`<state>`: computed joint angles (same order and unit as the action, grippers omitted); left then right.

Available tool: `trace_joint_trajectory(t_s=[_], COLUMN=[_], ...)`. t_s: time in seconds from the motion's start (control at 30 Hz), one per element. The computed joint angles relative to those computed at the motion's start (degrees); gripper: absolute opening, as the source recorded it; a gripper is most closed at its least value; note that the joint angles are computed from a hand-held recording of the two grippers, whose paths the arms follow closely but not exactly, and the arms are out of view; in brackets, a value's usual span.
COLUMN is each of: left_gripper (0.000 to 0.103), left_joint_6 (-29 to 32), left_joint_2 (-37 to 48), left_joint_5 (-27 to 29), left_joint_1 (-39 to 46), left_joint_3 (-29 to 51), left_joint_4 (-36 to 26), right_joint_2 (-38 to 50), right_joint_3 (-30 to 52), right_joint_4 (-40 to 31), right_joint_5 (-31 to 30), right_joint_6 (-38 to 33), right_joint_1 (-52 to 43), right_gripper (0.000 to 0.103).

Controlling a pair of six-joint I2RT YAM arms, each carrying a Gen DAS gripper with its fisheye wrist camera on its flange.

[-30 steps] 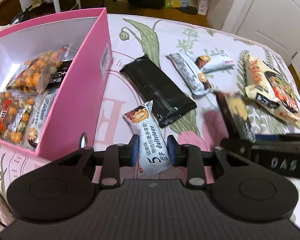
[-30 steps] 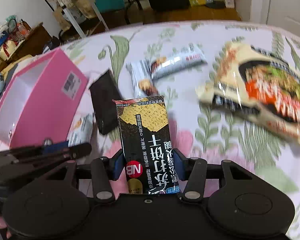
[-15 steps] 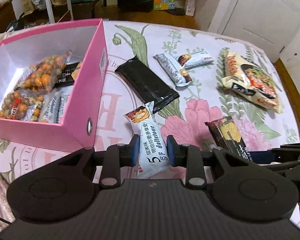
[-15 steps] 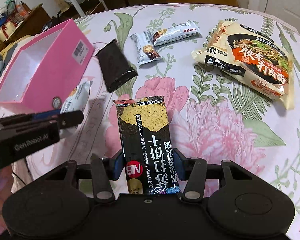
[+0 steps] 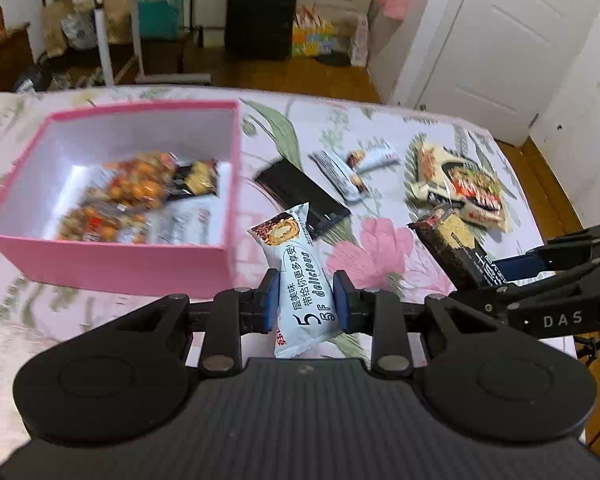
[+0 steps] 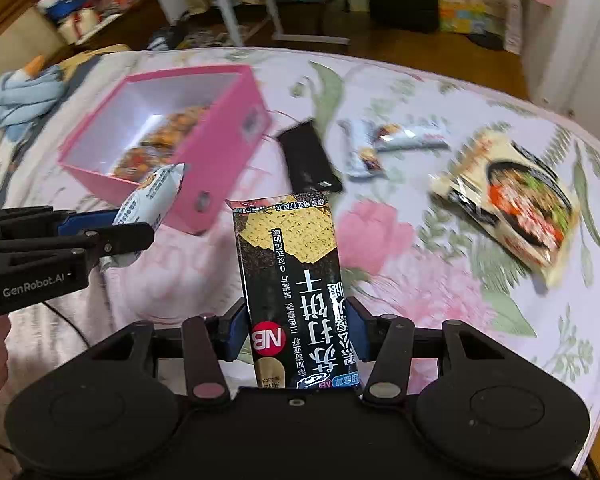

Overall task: Organize snacks
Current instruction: 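Carry the cracker packet and snack bar over the pink box with both grippers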

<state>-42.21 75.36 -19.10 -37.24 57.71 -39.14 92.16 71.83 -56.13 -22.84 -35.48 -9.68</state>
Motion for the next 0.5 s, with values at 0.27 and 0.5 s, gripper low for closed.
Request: trace_joint_trajectory(t_s=[0.27, 0.5], left_gripper=[0.027, 0.027], left_joint_6=[2.5, 9.3], left_joint_2=[-7.4, -8.3], left_joint_5=[-2.1, 2.6], left_joint_1=[5.9, 20.3], left_joint_3=[-0.4, -3.1], left_joint_4=[-3.2, 1.4], right_joint_2=[-0.3, 4.9], right_joint_3=[0.1, 2.8], right_joint_4=[4.6, 14.8], right_joint_5=[-8.1, -5.8], right_joint_6=[5.8, 11.1], right_joint_1=[9.0, 19.3], right_gripper=[0.056, 0.056])
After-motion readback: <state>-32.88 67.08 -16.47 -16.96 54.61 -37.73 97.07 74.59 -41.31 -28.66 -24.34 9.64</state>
